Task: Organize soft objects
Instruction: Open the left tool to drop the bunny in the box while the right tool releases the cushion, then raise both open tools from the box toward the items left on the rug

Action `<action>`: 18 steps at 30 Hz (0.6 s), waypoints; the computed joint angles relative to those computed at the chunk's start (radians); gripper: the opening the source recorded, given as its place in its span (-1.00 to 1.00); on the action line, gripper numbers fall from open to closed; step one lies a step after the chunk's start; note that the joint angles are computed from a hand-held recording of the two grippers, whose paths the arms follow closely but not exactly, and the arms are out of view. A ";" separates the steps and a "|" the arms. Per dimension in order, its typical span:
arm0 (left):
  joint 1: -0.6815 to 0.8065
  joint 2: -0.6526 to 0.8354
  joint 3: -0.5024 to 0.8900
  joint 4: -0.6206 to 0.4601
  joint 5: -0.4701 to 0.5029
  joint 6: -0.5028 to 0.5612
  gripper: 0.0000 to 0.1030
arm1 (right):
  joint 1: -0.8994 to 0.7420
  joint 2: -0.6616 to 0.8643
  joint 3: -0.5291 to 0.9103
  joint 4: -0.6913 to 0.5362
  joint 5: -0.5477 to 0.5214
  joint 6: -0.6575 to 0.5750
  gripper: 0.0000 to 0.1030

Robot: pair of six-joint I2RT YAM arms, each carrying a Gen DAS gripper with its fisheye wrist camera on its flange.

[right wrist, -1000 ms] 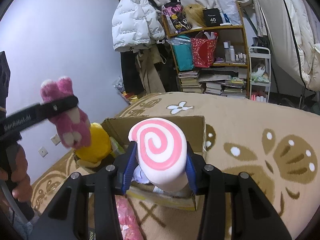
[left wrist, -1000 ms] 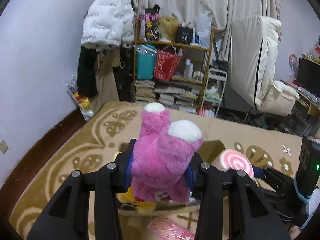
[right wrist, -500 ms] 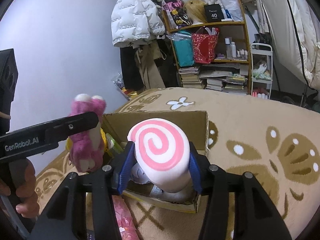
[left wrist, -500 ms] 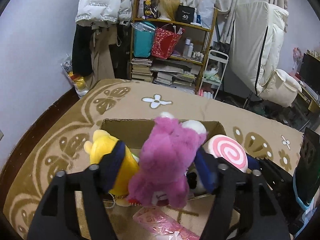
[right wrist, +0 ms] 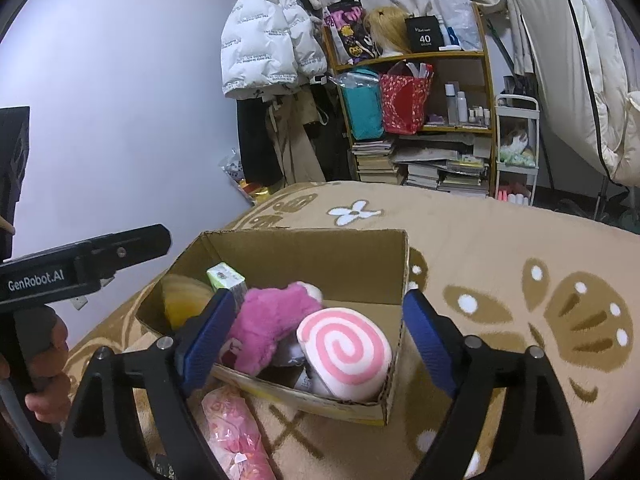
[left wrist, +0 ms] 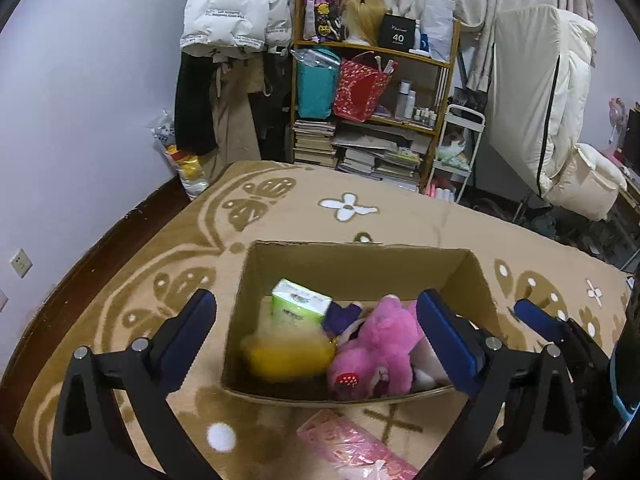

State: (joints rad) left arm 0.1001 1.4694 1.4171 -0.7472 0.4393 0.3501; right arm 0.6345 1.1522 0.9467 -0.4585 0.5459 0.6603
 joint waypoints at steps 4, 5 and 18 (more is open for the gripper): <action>0.010 -0.008 -0.006 0.005 -0.012 0.016 0.99 | 0.000 -0.002 0.002 -0.013 -0.002 0.004 0.92; 0.014 -0.009 -0.006 0.002 -0.008 0.018 0.99 | 0.004 -0.005 0.001 -0.013 0.004 0.007 0.97; 0.105 -0.028 0.014 -0.033 0.055 0.008 0.99 | 0.041 -0.008 0.023 -0.056 0.039 0.039 1.00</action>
State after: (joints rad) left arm 0.2054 1.4415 1.4314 -0.7803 0.4947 0.3578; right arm 0.6755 1.1441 0.9692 -0.5145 0.5854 0.6998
